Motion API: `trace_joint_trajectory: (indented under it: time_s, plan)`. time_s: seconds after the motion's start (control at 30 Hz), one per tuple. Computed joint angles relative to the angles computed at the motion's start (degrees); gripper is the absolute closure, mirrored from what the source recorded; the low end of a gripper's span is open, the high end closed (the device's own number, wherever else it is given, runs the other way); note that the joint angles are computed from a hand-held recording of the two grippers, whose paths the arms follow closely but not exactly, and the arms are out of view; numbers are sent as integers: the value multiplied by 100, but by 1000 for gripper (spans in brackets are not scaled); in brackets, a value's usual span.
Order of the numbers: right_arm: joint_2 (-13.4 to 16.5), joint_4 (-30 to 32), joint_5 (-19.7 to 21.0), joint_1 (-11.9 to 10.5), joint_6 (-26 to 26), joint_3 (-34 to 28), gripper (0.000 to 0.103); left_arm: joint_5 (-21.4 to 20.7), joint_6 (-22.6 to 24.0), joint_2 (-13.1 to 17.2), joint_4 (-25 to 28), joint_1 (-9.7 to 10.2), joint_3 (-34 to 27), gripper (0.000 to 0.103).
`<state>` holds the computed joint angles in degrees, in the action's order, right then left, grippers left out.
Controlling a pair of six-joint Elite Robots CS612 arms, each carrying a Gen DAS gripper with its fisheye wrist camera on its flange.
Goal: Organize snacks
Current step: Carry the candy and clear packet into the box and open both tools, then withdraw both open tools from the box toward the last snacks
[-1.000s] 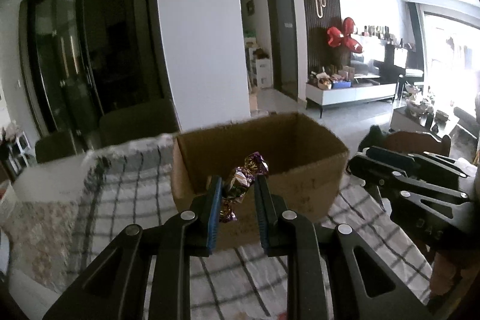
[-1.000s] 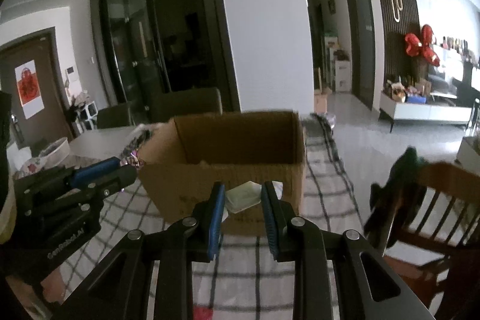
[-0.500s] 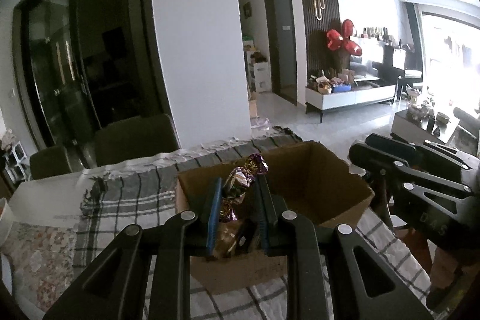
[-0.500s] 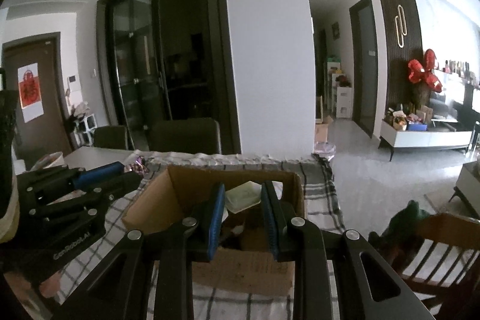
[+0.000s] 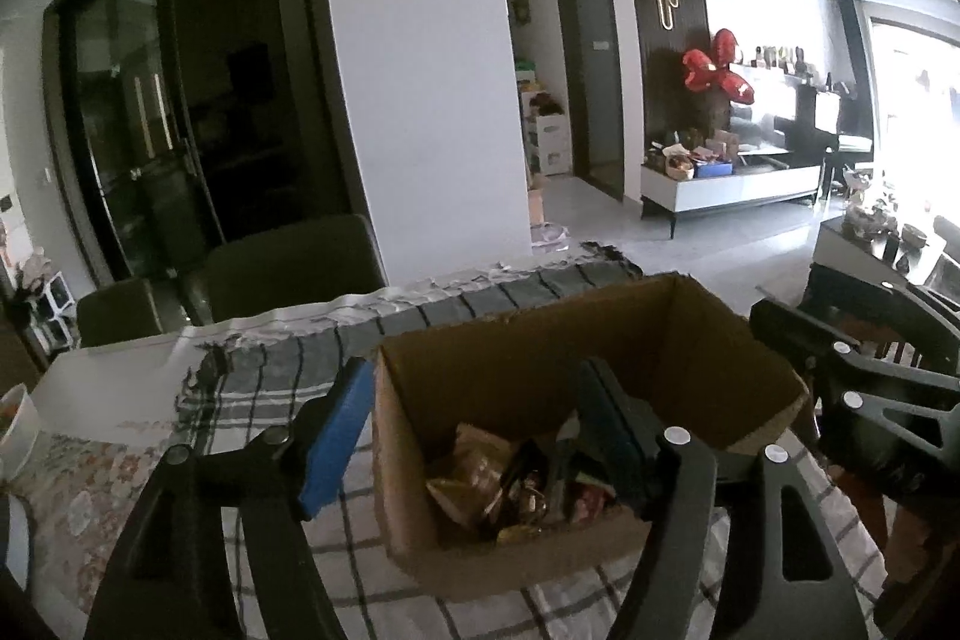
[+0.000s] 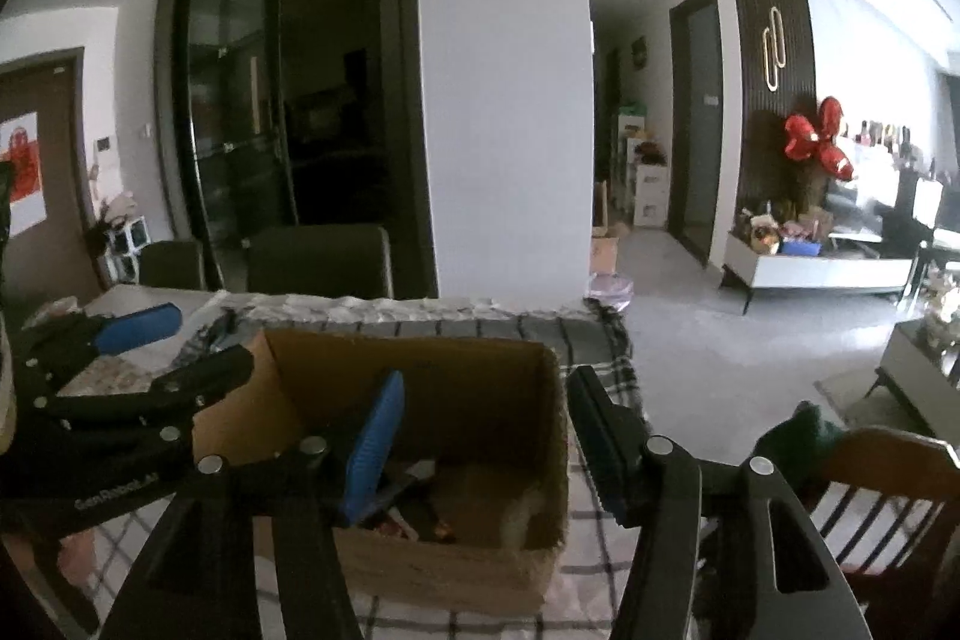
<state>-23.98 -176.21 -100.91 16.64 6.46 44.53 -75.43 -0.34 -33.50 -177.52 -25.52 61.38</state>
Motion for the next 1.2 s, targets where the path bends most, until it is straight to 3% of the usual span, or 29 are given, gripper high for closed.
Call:
trace_joint_trajectory:
  time_s: [0.13, 0.5, 0.9, 1.2]
  plan:
    - [-203, -182, -1, 29, 102, 408, 40, 130, 23, -194, -334, -44, 441, 21]
    - [-694, -450, 136, 150, 180, 1416, 40, 539, -97, -729, -1060, -154, 1601, 17]
    - [-1032, -160, 402, 277, 365, 2172, 40, 835, -226, -1103, -1205, -227, 2499, 16]
    - [-1123, 348, 696, 337, 391, 2469, 40, 862, -530, -1277, -923, -247, 2948, 16]
